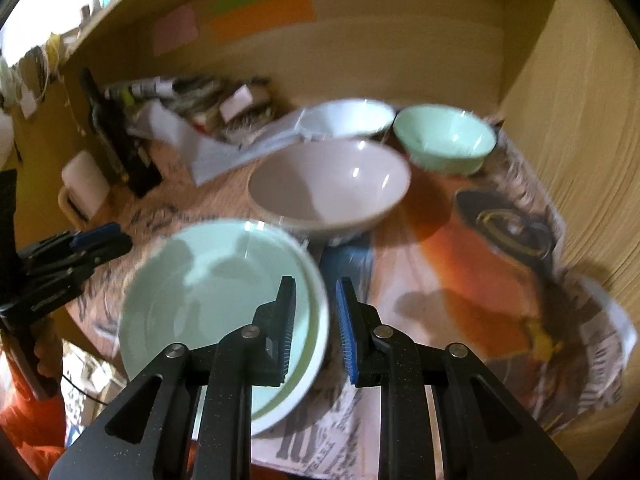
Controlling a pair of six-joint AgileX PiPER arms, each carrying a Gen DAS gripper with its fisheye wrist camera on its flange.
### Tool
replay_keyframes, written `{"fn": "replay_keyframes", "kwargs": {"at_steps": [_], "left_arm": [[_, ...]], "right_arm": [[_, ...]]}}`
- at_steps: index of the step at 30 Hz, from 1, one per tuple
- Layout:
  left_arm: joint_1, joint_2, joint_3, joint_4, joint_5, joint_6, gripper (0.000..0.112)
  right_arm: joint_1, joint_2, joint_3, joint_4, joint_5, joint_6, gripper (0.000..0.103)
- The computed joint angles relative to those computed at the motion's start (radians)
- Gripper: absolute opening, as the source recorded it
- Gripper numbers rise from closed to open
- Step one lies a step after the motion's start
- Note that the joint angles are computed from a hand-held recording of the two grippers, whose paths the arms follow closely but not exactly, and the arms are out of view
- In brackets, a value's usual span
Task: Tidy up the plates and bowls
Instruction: 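Lower the mint green plate onto the white plate and open both tools, then move both tools to the large grey-pink bowl and close on its rim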
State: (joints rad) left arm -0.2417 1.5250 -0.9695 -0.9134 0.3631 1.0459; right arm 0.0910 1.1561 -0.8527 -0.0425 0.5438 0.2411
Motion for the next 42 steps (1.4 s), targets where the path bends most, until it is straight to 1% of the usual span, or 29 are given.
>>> {"fn": "replay_keyframes", "kwargs": {"at_steps": [2, 5, 8, 9, 10, 11, 13, 16, 20, 21, 26, 30, 33, 36, 37, 39, 41, 42], "left_arm": [[-0.004, -0.012, -0.007, -0.019, -0.019, 0.011, 0.055], [-0.017, 0.003, -0.056, 0.036, -0.027, -0.046, 0.058], [-0.032, 0.036, -0.112, 0.112, -0.033, -0.124, 0.065], [-0.034, 0.047, -0.128, 0.125, -0.027, -0.138, 0.067], [-0.037, 0.065, -0.158, 0.15, -0.011, -0.167, 0.067], [-0.041, 0.085, -0.19, 0.178, 0.007, -0.2, 0.068], [-0.052, 0.116, -0.237, 0.227, 0.027, -0.259, 0.071], [-0.067, 0.179, -0.327, 0.316, 0.068, -0.351, 0.072], [-0.089, 0.271, -0.448, 0.435, 0.127, -0.469, 0.073], [-0.094, 0.304, -0.492, 0.464, 0.153, -0.498, 0.073], [-0.115, 0.431, -0.661, 0.534, 0.257, -0.581, 0.073], [-0.143, 0.53, -0.795, 0.599, 0.334, -0.641, 0.073], [-0.156, 0.573, -0.851, 0.625, 0.349, -0.66, 0.073], [-0.162, 0.618, -0.918, 0.628, 0.387, -0.662, 0.072], [-0.162, 0.632, -0.941, 0.625, 0.402, -0.665, 0.071], [-0.162, 0.663, -0.994, 0.629, 0.442, -0.67, 0.062], [-0.161, 0.704, -1.064, 0.628, 0.5, -0.672, 0.056], [-0.159, 0.721, -1.094, 0.621, 0.527, -0.67, 0.054]], "right_arm": [[-0.001, 0.003, -0.008, -0.034, -0.02, 0.037, 0.021], [-0.037, 0.008, -0.016, 0.001, -0.055, 0.005, 0.028], [-0.06, 0.021, -0.025, 0.0, -0.096, 0.011, 0.04], [-0.062, 0.025, -0.025, -0.018, -0.11, 0.029, 0.047], [-0.062, 0.032, -0.026, -0.047, -0.128, 0.057, 0.051], [-0.063, 0.04, -0.028, -0.068, -0.14, 0.077, 0.052], [-0.073, 0.06, -0.039, -0.075, -0.154, 0.078, 0.057], [-0.092, 0.098, -0.056, -0.091, -0.176, 0.09, 0.06], [-0.125, 0.162, -0.086, -0.05, -0.19, 0.04, 0.06], [-0.134, 0.174, -0.092, -0.033, -0.191, 0.019, 0.061], [-0.167, 0.252, -0.138, 0.02, -0.184, -0.055, 0.061], [-0.203, 0.307, -0.169, 0.139, -0.172, -0.172, 0.061], [-0.226, 0.342, -0.186, 0.219, -0.162, -0.246, 0.061], [-0.243, 0.366, -0.197, 0.302, -0.152, -0.323, 0.061], [-0.247, 0.375, -0.201, 0.326, -0.147, -0.344, 0.061], [-0.253, 0.386, -0.205, 0.365, -0.14, -0.38, 0.06], [-0.254, 0.397, -0.209, 0.384, -0.13, -0.398, 0.056], [-0.257, 0.404, -0.214, 0.403, -0.118, -0.417, 0.052]]}}
